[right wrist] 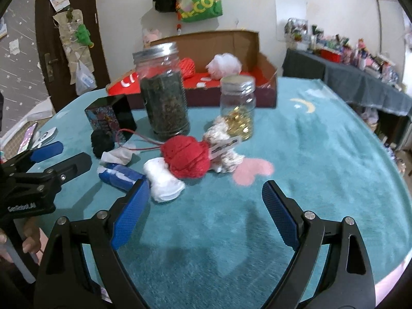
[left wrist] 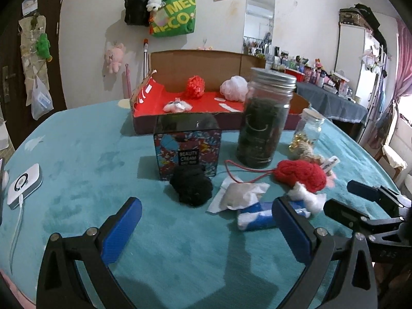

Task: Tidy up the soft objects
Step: 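Withdraw both tools from the box back over the table items, then grasp the black knit pom with left tool while right tool grasps white sock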

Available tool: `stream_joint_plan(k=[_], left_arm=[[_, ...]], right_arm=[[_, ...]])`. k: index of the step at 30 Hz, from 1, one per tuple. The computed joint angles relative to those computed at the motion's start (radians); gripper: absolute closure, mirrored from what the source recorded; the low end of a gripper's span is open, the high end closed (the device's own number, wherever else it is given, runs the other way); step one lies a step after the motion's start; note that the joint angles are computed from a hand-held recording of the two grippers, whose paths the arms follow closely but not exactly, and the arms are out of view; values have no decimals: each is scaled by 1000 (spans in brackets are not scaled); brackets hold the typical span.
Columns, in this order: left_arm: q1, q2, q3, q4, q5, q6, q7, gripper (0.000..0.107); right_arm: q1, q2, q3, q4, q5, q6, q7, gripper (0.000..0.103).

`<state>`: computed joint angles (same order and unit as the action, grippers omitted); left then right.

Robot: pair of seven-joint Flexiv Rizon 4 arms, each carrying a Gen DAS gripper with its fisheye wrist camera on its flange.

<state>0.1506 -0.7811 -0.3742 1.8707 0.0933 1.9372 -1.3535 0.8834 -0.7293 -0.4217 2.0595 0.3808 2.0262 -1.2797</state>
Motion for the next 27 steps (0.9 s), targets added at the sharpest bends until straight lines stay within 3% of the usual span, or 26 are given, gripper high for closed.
stream_joint_plan(k=[5,8,10,12,14,16,17,18,20,23,27], left_arm=[[-15,-10,19,-54,-37,-73,26,7],[-25,-20,26,-86,-73,-122,47,14],[-15,-28,8,-104,-96,-173,69,21],[-1,-34,-16,-117,-121,-219,98,31],[13,-40,-39,-123,-143,-255,133,52],[13,-43,-47,-128,-167,-284,165,66],[11,-42,-46,-122,-174,-272,178,69],[25,-43,-66,-110,-177,-261,195,71],[52,-41,-101,-88,-180,-253,221,75],[92,-27,-147,-38,-175,-226,241,76],[140,-14,-204,12,-147,-200,256,76]], right_arm=[[-203,17,204,-37,-127,2,29,13],[-267,15,265,-51,-177,0,46,15],[-276,12,271,-57,-191,-2,50,22],[-311,13,305,-63,-224,-5,59,36],[-340,11,332,-67,-257,-5,64,45],[-367,11,360,-66,-290,0,65,61],[-397,9,392,-66,-320,3,68,65],[-417,8,411,-65,-342,8,70,76],[-481,3,471,-60,-410,24,87,83],[-484,9,475,-44,-417,53,86,87],[-402,41,403,-9,-349,83,52,87]])
